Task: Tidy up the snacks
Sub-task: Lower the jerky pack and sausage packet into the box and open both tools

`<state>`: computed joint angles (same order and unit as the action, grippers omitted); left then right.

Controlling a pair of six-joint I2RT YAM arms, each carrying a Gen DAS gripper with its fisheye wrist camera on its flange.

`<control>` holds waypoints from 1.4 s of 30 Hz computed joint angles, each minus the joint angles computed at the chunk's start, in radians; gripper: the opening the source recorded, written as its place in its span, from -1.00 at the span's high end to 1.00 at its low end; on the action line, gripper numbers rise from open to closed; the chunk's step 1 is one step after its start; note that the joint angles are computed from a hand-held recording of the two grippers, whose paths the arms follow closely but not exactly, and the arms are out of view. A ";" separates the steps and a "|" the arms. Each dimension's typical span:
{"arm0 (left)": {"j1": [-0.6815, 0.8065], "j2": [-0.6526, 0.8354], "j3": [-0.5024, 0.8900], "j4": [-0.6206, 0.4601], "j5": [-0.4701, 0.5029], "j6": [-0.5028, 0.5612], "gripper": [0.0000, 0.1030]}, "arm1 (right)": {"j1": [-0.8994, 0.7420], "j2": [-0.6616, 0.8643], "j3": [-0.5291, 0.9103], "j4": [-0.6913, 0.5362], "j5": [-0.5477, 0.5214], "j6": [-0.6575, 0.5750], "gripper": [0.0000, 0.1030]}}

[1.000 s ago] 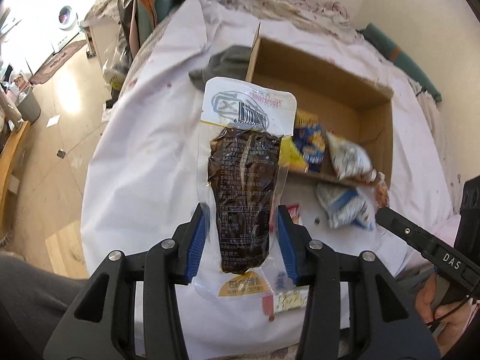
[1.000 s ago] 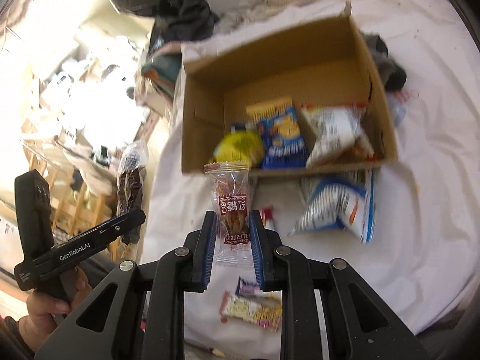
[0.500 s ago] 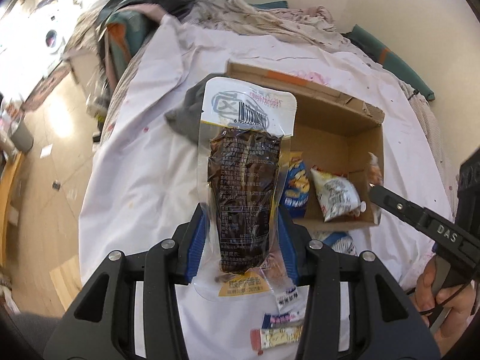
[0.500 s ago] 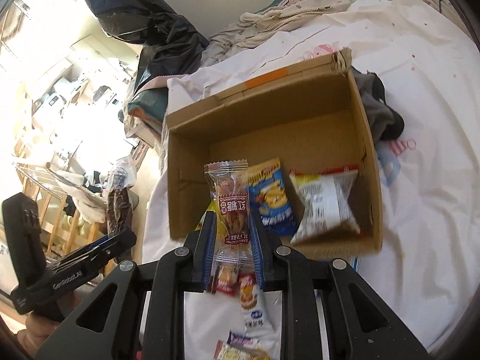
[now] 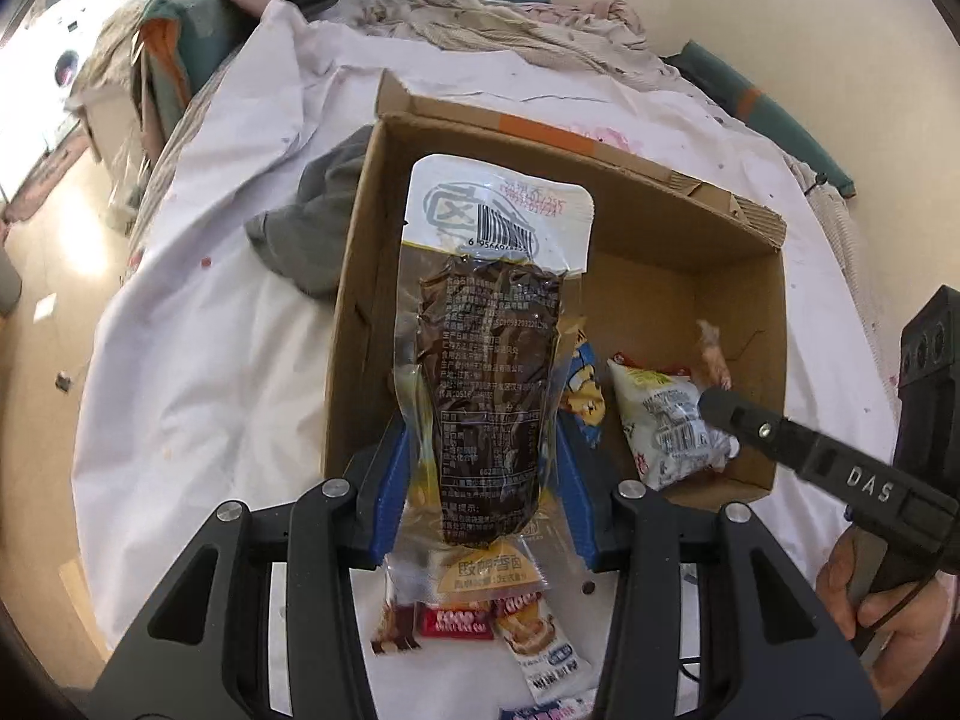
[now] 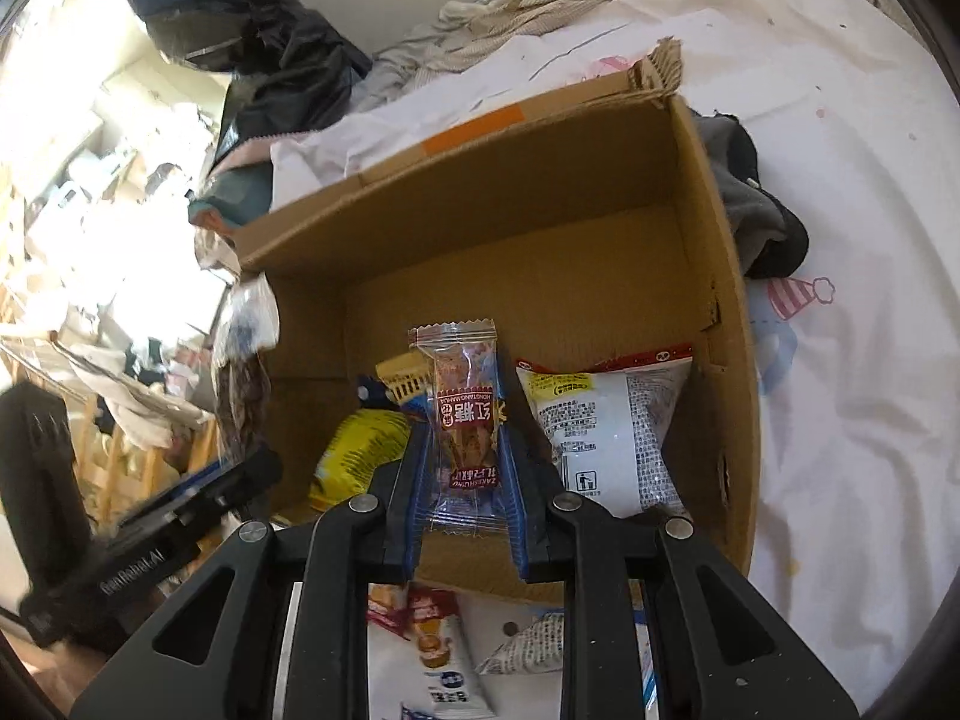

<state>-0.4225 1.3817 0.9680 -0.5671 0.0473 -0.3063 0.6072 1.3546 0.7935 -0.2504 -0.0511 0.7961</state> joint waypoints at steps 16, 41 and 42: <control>-0.018 0.091 0.041 -0.001 0.004 -0.006 0.12 | -0.011 0.107 0.027 0.019 -0.045 -0.005 0.50; -0.002 0.079 0.033 -0.014 0.022 -0.041 -0.62 | -0.037 0.009 -0.017 0.059 -0.025 0.043 -0.26; -0.001 0.072 0.028 -0.013 0.018 -0.040 -0.62 | -0.040 -0.002 -0.024 0.058 -0.025 0.044 -0.26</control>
